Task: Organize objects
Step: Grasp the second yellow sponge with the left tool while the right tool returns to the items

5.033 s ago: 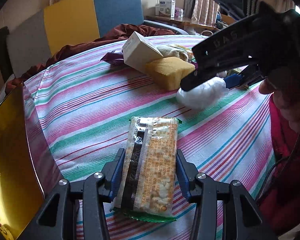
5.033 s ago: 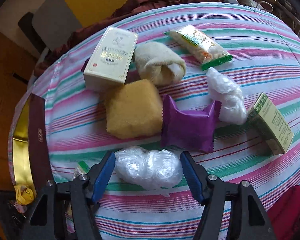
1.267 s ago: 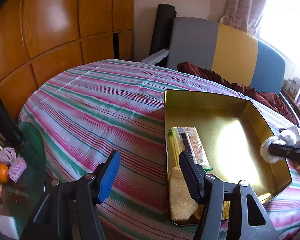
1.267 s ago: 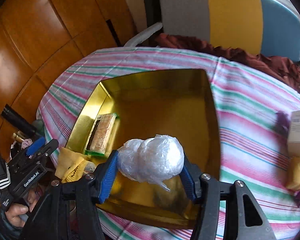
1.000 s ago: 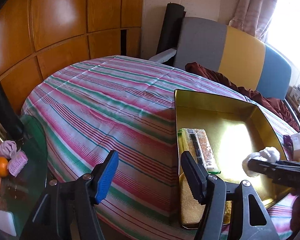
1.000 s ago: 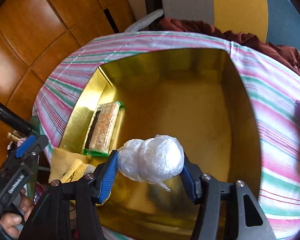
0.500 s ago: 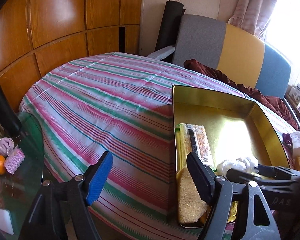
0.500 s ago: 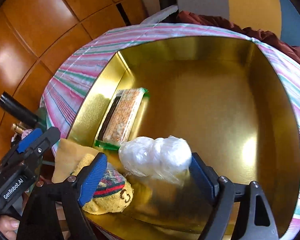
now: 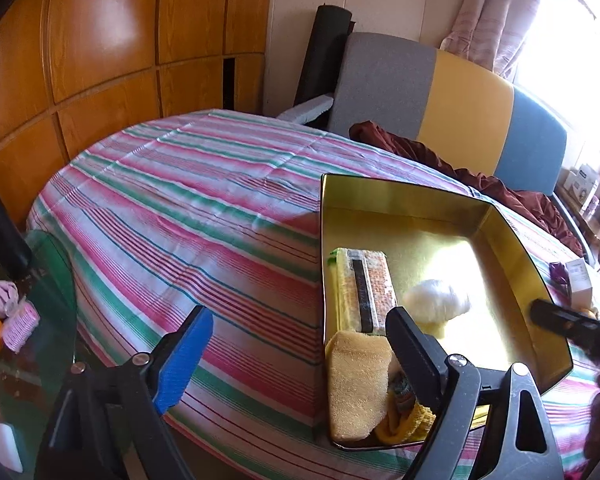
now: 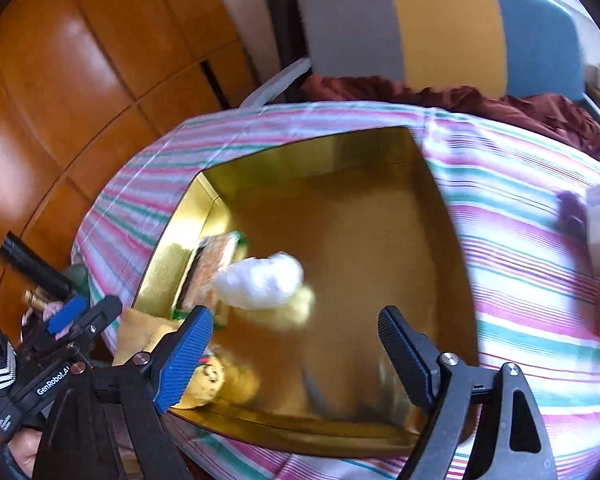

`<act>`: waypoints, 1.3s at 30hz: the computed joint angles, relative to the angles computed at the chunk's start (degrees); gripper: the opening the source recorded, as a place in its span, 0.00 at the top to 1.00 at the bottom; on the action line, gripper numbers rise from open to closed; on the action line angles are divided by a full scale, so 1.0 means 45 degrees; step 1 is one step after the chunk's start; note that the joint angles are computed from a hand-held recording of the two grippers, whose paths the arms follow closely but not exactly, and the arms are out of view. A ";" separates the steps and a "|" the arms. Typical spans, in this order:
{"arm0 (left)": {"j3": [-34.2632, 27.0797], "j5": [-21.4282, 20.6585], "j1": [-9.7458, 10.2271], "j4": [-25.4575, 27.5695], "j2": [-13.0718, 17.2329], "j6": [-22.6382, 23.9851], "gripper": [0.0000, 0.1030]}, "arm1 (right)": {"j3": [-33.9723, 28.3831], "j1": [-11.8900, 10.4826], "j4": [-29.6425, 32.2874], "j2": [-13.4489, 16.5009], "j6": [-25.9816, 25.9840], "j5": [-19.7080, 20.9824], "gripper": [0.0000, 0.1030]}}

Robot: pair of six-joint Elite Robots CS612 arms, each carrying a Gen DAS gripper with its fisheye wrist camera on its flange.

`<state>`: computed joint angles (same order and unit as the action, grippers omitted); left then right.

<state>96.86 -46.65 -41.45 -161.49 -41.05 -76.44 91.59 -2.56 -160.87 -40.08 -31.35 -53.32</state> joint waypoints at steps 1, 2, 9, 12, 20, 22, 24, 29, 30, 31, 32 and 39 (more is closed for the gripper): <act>-0.0007 0.0006 0.0000 -0.0011 0.0009 -0.0019 0.15 | -0.0001 -0.0116 -0.0184 -0.0001 0.0298 -0.0005 0.16; -0.0018 -0.0003 0.0001 -0.0092 0.0023 0.0052 0.15 | 0.0003 -0.0243 -0.0349 -0.0009 0.0575 0.0010 0.16; -0.0040 0.0089 -0.0066 -0.1179 0.0167 0.0941 0.15 | -0.0364 -0.1136 -0.1684 0.0182 0.3263 -0.0583 0.16; -0.0147 0.0167 -0.0131 -0.1816 0.0243 0.1570 0.14 | -0.0801 -0.1513 -0.1690 0.0350 0.4264 -0.1526 0.16; -0.1030 -0.0461 -0.0217 -0.3187 0.0542 0.4161 0.13 | -0.2850 -0.2628 -0.1059 0.1291 0.7800 -0.4708 0.16; -0.1417 -0.0714 -0.0250 -0.3366 0.0679 0.4828 0.12 | -0.3244 -0.2868 -0.1090 0.1596 0.8520 -0.5290 0.16; -0.1927 -0.1048 -0.0300 -0.3533 0.0875 0.5690 0.12 | -0.3560 -0.3150 -0.0822 0.1863 0.9614 -0.5299 0.16; -0.3570 -0.2239 -0.0422 -0.3728 0.1568 0.7762 0.09 | -0.3534 -0.3684 -0.0719 0.1997 1.1491 -0.3092 0.16; -0.3938 -0.2553 -0.0433 -0.3644 0.1725 0.8138 0.08 | -0.3516 -0.3715 -0.0769 0.2004 1.1450 -0.2784 0.16; -0.4365 -0.2864 -0.0446 -0.3478 0.1900 0.8467 0.07 | -0.3501 -0.3724 -0.0733 0.1993 1.1365 -0.2608 0.16; -0.4842 -0.3155 -0.0467 -0.3256 0.2094 0.8768 0.07 | -0.3503 -0.3707 -0.0659 0.1982 1.1305 -0.2508 0.16; -0.8241 -0.5632 -0.0390 -0.1327 0.3632 0.9320 0.05 | -0.3646 -0.3841 -0.0843 0.2181 1.1588 -0.1542 0.16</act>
<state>59.78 -72.00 -43.21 -167.46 -24.71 -34.50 75.19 -19.84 -164.66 -30.26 20.79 -60.26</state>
